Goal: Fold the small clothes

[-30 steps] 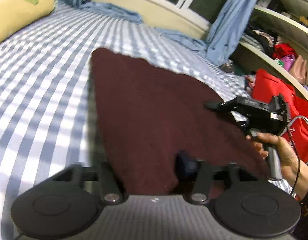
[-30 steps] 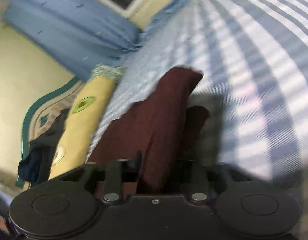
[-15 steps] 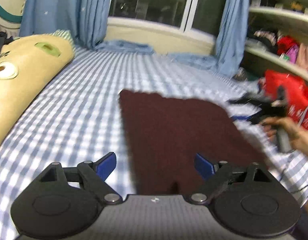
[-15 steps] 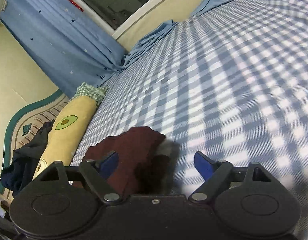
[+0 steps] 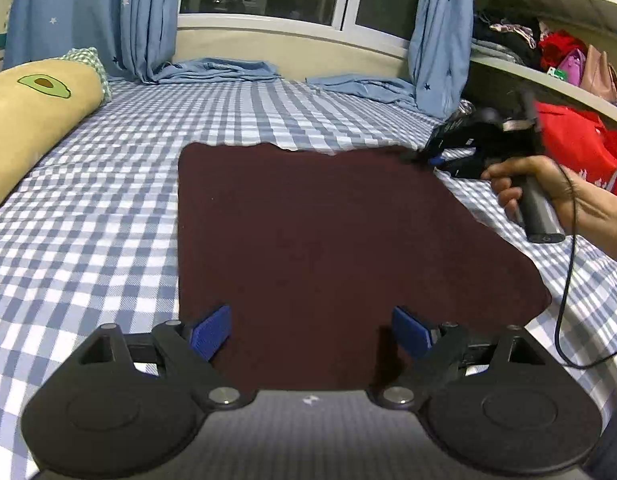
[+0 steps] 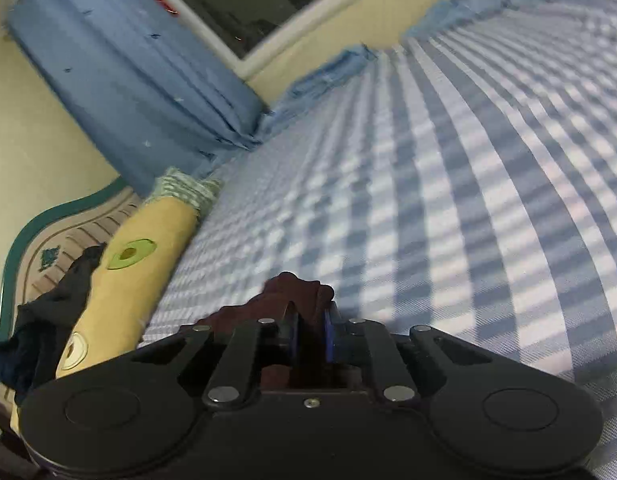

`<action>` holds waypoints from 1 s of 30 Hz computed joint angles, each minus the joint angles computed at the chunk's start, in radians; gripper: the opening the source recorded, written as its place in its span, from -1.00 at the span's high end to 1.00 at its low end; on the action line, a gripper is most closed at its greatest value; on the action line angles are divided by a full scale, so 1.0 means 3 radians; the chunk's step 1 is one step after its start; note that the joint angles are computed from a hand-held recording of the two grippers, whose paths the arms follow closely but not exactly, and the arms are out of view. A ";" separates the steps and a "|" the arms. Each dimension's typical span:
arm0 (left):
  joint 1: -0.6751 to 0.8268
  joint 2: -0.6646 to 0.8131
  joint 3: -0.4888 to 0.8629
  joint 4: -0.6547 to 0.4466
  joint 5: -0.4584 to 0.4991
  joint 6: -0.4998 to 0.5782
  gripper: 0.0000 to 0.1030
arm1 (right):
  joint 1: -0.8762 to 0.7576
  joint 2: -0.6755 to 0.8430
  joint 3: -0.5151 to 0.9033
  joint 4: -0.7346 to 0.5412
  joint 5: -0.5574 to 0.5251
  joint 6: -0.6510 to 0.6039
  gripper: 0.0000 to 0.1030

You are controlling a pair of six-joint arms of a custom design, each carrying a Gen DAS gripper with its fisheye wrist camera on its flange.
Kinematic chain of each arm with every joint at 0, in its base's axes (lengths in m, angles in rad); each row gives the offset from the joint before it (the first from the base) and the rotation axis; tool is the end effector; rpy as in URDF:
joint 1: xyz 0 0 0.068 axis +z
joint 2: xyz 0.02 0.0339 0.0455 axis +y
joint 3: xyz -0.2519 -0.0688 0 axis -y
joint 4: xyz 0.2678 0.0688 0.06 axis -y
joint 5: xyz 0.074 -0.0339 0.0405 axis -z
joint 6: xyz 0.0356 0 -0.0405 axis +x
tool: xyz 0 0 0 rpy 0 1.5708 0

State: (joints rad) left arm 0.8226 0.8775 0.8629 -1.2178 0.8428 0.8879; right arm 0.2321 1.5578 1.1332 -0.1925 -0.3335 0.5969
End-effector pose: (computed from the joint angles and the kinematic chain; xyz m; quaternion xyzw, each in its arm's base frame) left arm 0.1284 0.0993 0.2712 0.0982 0.8968 -0.1485 0.4051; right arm 0.3606 0.0972 0.2474 0.0840 0.8754 0.3173 0.3549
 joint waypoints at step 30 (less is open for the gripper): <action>0.0162 -0.0275 -0.0089 -0.0002 -0.0363 -0.0185 -0.88 | 0.1498 -0.2680 -0.1695 -0.1002 0.0708 -0.0360 0.45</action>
State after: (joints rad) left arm 0.8711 0.7949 0.8363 -1.2186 0.7339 0.8325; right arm 0.6815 0.7538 0.6247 -0.4931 -0.1212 0.4889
